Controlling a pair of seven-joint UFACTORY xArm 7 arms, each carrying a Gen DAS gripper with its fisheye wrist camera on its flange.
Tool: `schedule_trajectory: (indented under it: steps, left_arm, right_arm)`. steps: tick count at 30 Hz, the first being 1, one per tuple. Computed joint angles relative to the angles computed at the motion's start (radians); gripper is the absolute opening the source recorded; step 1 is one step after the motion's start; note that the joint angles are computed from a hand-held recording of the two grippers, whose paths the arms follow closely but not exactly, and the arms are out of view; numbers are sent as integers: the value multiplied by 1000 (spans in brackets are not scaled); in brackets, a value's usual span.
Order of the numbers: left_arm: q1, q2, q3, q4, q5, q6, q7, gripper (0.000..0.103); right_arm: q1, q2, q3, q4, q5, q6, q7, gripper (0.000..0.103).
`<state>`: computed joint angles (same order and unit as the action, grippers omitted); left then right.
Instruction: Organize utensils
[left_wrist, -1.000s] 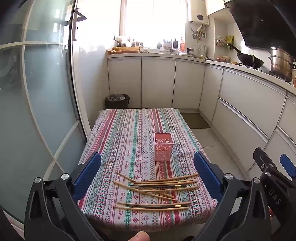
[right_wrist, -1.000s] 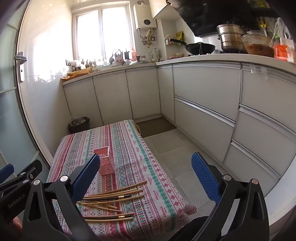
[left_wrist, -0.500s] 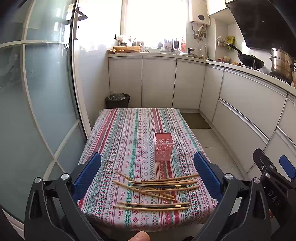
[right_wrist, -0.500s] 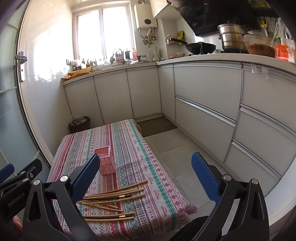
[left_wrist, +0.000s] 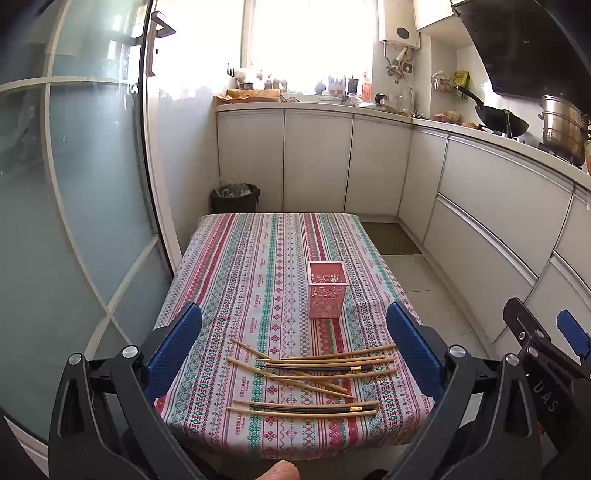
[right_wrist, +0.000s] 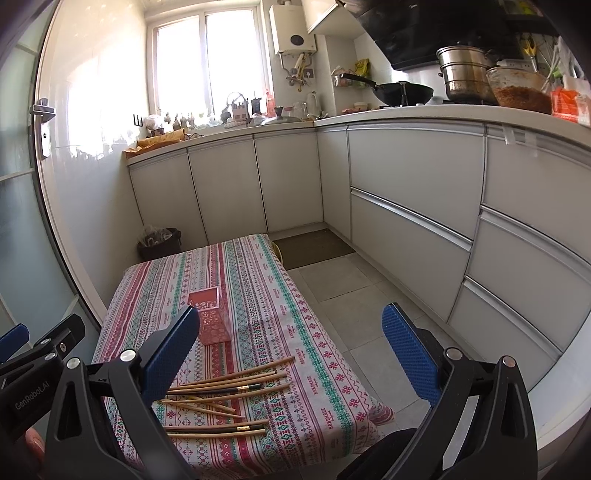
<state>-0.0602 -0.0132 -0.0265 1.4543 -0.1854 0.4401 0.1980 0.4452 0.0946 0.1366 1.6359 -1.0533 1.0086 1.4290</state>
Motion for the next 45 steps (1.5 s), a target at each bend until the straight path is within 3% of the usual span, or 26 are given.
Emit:
schedule_trajectory:
  steps: [22,45]
  left_arm:
    - [-3,-15,0,-42,2,-12,-9,96]
    - [3,9,-1,-2,8,29,-18,96]
  right_arm:
    - [0,1,2,-6,13,-8,-9,96]
    - [-1,11,-5,-1,37,-16,-29,96]
